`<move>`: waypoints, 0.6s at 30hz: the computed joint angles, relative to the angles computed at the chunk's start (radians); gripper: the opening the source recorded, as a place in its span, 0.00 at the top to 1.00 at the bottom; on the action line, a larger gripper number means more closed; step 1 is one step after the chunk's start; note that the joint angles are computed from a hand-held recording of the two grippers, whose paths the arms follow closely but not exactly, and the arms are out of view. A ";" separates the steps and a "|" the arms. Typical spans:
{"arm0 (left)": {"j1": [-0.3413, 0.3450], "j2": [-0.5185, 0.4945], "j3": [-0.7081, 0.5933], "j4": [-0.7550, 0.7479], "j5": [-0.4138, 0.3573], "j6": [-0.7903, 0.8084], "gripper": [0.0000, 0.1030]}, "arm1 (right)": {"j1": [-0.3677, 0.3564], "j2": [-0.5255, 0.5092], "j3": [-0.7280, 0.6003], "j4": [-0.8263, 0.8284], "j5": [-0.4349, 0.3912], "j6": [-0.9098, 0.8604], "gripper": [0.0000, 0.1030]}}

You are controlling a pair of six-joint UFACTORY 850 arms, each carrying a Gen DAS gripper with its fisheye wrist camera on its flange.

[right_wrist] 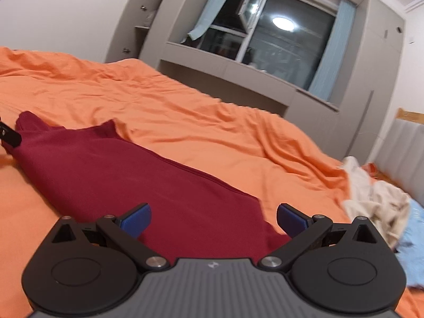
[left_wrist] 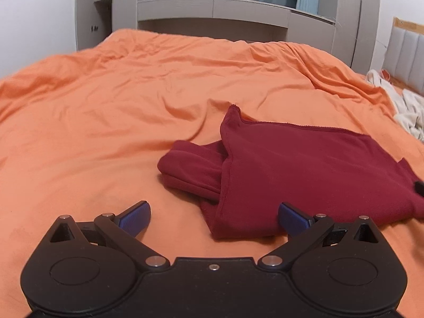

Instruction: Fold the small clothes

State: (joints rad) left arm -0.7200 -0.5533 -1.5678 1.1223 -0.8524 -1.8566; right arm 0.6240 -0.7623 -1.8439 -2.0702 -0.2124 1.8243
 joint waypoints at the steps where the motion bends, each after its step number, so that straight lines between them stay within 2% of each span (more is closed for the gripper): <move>1: 0.003 0.006 0.009 0.004 0.013 -0.021 0.01 | 0.000 -0.014 -0.023 0.008 0.023 -0.001 0.00; 3: 0.008 0.023 0.037 0.022 0.042 -0.074 0.01 | -0.003 -0.050 -0.078 -0.034 0.087 0.063 0.00; 6: 0.014 0.048 0.075 0.060 0.091 -0.156 0.01 | -0.001 -0.073 -0.102 0.060 0.136 -0.031 0.00; 9: 0.024 0.077 0.118 0.124 0.168 -0.261 0.01 | 0.010 -0.071 -0.074 0.086 0.107 -0.095 0.00; 11: 0.032 0.091 0.142 0.173 0.227 -0.339 0.01 | 0.015 -0.064 -0.052 -0.010 0.089 -0.010 0.00; 14: 0.047 0.099 0.162 0.226 0.316 -0.428 0.01 | 0.017 -0.061 -0.045 -0.034 0.081 0.011 0.00; 18: 0.057 0.092 0.164 0.273 0.374 -0.503 0.01 | 0.015 -0.065 -0.048 -0.002 0.093 -0.011 0.00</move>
State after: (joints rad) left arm -0.6627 -0.4616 -1.4042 1.3952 -0.4784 -2.3592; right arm 0.6385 -0.8270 -1.8923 -2.0721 -0.1189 1.8130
